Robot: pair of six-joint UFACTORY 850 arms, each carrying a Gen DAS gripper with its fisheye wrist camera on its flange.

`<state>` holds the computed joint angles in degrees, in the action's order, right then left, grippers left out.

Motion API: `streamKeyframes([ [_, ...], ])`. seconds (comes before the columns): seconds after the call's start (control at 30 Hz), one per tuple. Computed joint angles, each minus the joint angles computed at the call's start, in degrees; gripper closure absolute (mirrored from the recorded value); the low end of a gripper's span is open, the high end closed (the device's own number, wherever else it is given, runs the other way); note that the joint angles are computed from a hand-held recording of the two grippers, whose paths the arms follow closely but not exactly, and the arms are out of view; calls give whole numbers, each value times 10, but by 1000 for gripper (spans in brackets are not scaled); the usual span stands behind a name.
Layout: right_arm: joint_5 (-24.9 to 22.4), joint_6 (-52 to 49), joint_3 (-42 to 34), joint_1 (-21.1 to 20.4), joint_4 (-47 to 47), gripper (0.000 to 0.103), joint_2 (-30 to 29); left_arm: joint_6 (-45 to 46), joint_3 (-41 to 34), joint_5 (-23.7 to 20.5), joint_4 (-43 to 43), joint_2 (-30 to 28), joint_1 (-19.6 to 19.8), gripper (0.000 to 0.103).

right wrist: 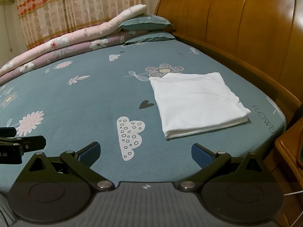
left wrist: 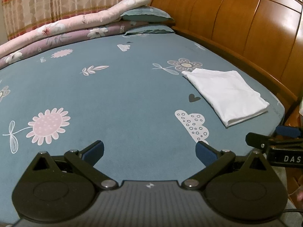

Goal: Fold clothes

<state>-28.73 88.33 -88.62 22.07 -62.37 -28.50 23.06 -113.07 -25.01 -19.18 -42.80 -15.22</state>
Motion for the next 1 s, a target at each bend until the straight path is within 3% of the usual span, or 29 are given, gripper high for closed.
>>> streamKeyframes([
  [1.0, 3, 13, 10, 0, -10, 0, 7, 25, 16, 10, -19, 9, -2, 1],
])
